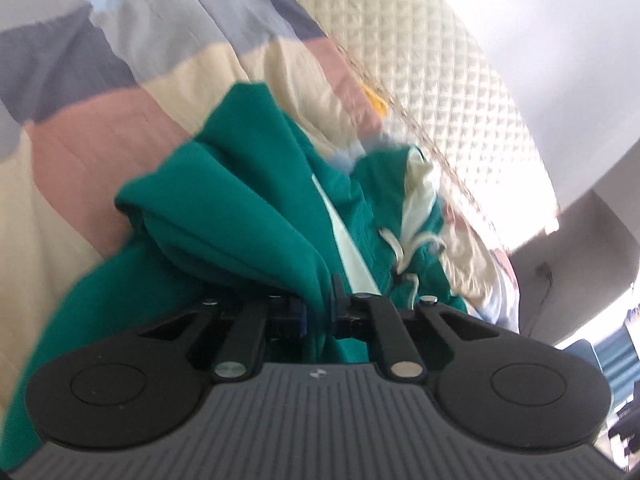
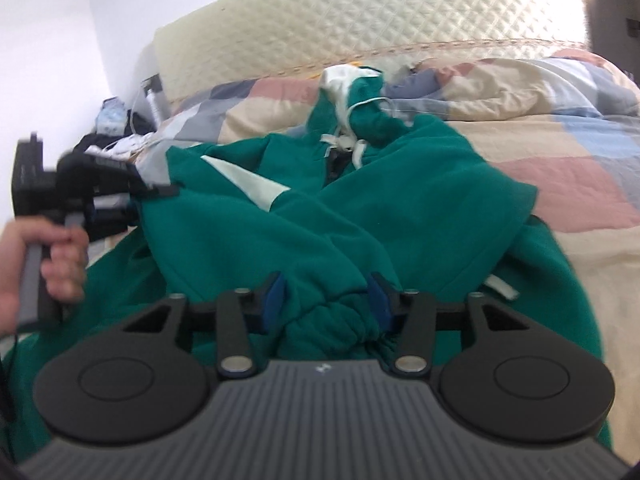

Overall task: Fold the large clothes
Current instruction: 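Lay the sleeve on the hoodie and open the left gripper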

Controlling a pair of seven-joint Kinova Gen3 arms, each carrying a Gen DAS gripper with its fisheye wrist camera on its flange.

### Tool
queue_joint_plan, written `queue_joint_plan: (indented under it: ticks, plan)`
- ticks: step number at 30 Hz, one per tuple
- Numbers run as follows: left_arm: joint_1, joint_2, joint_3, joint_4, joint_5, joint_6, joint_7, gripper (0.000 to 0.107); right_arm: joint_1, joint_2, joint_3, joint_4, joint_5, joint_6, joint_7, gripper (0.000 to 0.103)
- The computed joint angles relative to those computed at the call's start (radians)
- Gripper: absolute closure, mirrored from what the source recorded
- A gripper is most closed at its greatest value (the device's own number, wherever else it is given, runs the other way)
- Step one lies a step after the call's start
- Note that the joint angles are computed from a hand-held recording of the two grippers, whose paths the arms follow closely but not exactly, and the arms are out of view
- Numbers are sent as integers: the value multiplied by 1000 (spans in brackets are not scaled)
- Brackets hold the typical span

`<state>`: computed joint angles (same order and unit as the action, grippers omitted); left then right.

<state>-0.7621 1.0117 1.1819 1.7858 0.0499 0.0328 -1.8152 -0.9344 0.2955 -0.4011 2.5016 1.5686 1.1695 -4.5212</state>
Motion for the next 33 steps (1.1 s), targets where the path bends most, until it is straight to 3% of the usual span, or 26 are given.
queue_joint_plan:
  ticks: [4, 7, 11, 12, 14, 16, 18, 21, 27, 30, 33]
  plan:
    - [64, -117, -117, 1, -14, -39, 22, 97, 17, 13, -4, -2, 61, -28, 13, 57]
    - [121, -146, -205, -44, -12, 33, 44, 97, 64, 4, -1, -8, 94, -108, 25, 57]
    - [142, -164, -242, -67, 23, 83, -3, 95, 51, -7, -6, -29, 41, -108, 85, 56]
    - [143, -172, -245, -64, 31, 80, -17, 93, 44, -10, -7, -30, 35, -105, 79, 56]
    - [150, -210, -258, -47, 52, 71, -38, 78, 35, -13, -5, -27, 35, -99, 70, 54]
    - [123, -247, -240, 4, 61, 35, -66, 54, 21, -12, -4, -27, 26, -76, 85, 54]
    - [98, -282, -219, 56, 45, -10, -78, 49, -9, -10, -8, -24, 8, -27, 87, 54]
    - [69, -350, -196, 135, -9, -56, -75, 49, -48, -1, -11, -23, -5, 42, 89, 54]
    - [-26, -340, -33, 224, -134, -49, -80, 49, -70, 0, -11, -30, -31, 79, 101, 54]
    - [-7, -347, -20, 255, -160, -45, -100, 48, -61, -1, -5, -31, -35, 63, 105, 54]
    - [54, -355, -58, 260, -181, -25, -128, 48, -35, -6, 5, -36, -31, 25, 137, 54]
